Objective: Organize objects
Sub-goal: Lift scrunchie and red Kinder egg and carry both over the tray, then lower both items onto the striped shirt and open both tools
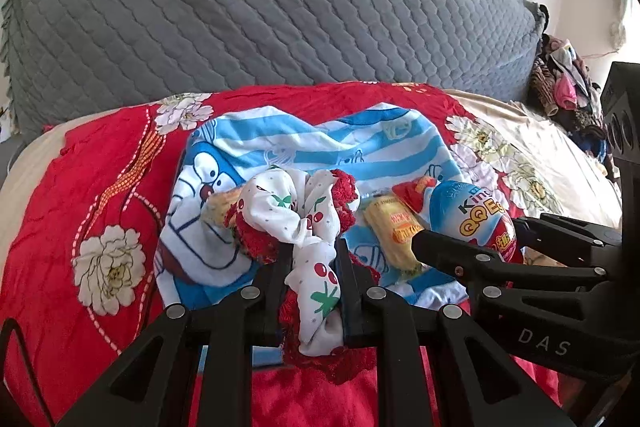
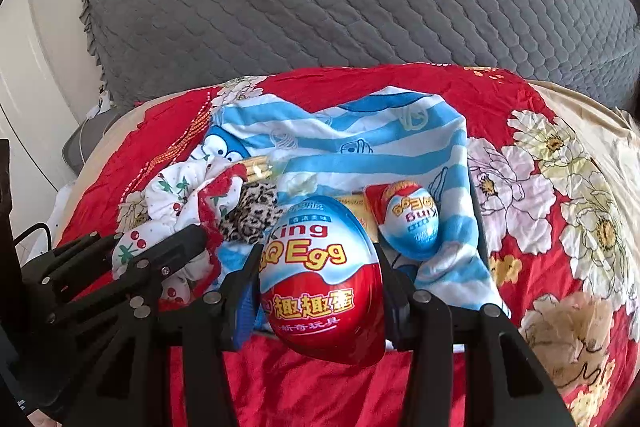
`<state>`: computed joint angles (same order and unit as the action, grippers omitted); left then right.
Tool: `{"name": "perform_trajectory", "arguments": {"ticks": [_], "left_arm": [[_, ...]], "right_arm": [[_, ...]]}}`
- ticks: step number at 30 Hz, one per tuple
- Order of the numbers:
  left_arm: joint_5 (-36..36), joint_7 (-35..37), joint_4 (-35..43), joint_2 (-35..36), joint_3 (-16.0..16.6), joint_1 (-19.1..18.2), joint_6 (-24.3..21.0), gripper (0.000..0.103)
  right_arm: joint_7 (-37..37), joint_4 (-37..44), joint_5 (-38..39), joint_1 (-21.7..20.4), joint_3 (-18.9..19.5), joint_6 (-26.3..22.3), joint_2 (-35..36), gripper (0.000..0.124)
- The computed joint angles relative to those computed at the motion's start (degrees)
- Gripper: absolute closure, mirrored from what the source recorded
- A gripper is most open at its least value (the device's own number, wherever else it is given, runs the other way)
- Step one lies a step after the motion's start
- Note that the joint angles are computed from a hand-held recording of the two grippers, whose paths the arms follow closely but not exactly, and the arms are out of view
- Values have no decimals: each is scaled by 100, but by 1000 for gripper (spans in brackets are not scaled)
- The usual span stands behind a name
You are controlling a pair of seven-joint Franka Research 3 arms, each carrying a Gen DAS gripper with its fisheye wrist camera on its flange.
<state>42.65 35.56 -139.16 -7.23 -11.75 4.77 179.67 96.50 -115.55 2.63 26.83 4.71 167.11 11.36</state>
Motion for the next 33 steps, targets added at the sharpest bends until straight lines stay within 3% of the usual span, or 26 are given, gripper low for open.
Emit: {"name": "perform_trajectory", "arguments": {"ticks": [2, 11, 15, 21, 27, 29, 33], "left_arm": [[256, -197, 127, 82, -77, 133, -10, 84], [-363, 466, 541, 622, 351, -278, -165, 84], [-173, 364, 736, 840, 501, -408, -207, 82], [121, 134, 895, 1034, 717, -576, -157, 72], [47, 56, 936, 1127, 797, -595, -163, 57], [329, -173, 1002, 1150, 880, -671, -253, 51], [400, -197, 1049, 1178, 876, -714, -330, 46]], "right_arm": [[-9, 116, -16, -6, -18, -16, 91, 74], [-132, 866, 35, -8, -74, -368, 661, 74], [-135, 1274, -28, 50, -157, -522, 988, 74], [-96, 1705, -76, 122, -269, -755, 1355, 74], [-89, 1791, -95, 150, -307, -668, 1464, 75], [-75, 1806, -65, 140, -304, -652, 1478, 75], [-67, 1855, -104, 167, -342, -682, 1491, 74]]}}
